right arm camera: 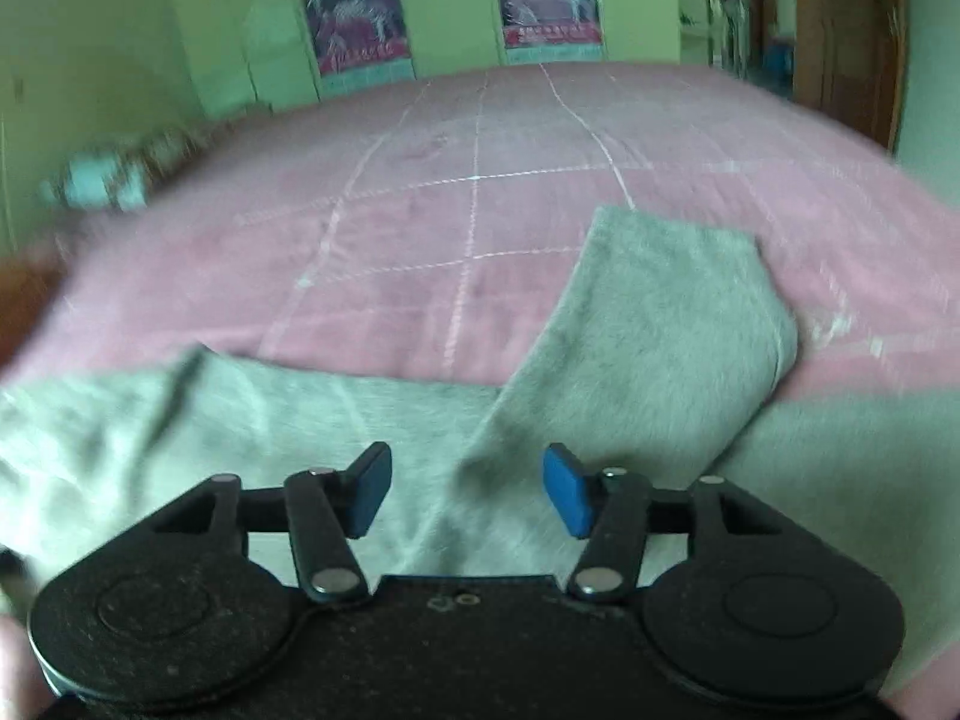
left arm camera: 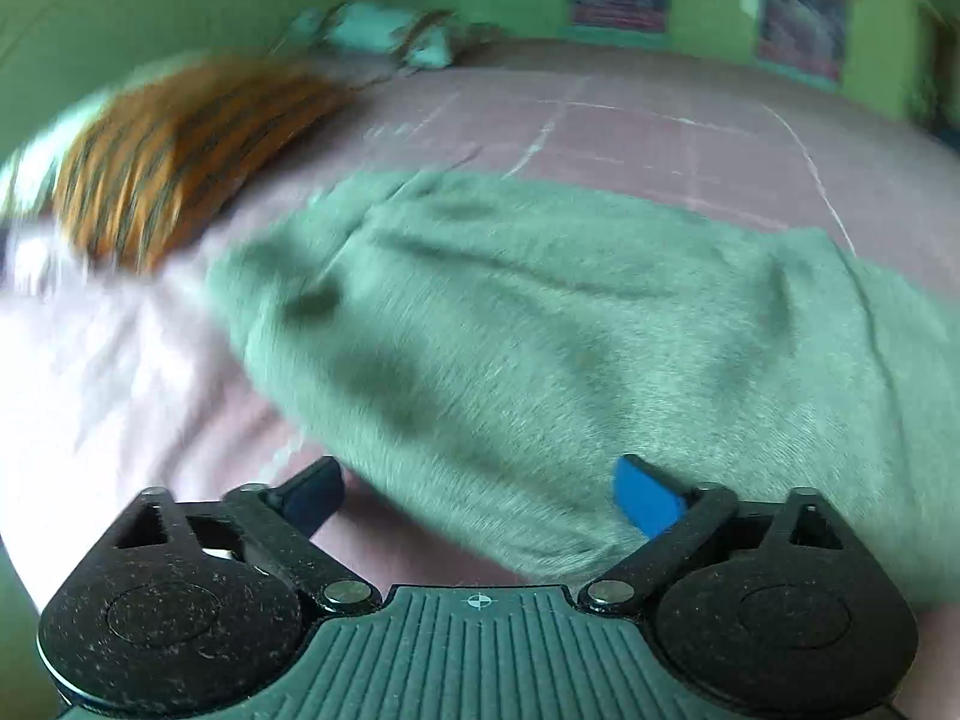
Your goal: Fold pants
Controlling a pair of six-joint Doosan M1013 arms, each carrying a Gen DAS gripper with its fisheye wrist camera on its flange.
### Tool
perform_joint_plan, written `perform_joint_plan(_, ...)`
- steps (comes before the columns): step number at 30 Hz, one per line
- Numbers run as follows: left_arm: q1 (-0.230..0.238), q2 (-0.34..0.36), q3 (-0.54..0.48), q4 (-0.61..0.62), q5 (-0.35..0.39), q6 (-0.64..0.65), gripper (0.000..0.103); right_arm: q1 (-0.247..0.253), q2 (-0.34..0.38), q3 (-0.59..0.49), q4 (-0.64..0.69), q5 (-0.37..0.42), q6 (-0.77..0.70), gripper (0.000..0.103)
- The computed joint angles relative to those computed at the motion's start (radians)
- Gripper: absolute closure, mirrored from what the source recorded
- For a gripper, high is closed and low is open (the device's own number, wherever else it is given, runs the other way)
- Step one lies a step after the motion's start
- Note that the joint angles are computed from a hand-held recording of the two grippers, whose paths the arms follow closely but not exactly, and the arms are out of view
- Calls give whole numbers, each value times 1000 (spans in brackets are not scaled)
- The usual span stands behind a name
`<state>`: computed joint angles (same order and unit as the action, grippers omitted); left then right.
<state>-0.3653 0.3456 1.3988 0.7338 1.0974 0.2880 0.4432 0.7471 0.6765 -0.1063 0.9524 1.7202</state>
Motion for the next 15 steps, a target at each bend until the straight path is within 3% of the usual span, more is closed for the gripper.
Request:
perform_joint_plan(1,9,-18,28,-18,-42,-57,1,2,10,-15,-17,30,-21,69)
perform_joint_plan(2,12,-28,43,-19,-63,-75,1,-6,8,-9,18,39,-41,103)
perform_joint_plan(3,10,-32,49,-11,-66,-67,0,-18,0,5,55,50,-30,103)
perform_joint_plan(7,8,-37,59,-4,-74,-76,0,-57,-137,237,97,-100,41,103)
perform_joint_plan(11,6,-26,47,-3,-71,-77,0,-99,-227,388,224,-95,54,103)
perform_joint_plan(13,8,-27,49,-3,-78,-81,0,-101,-249,412,195,-109,74,102)
perform_joint_plan(14,7,-27,50,-3,-78,-81,0,-103,-258,420,185,-138,87,90)
perform_joint_plan(15,12,-26,49,-5,-81,-79,0,-104,-264,423,184,-170,87,87)
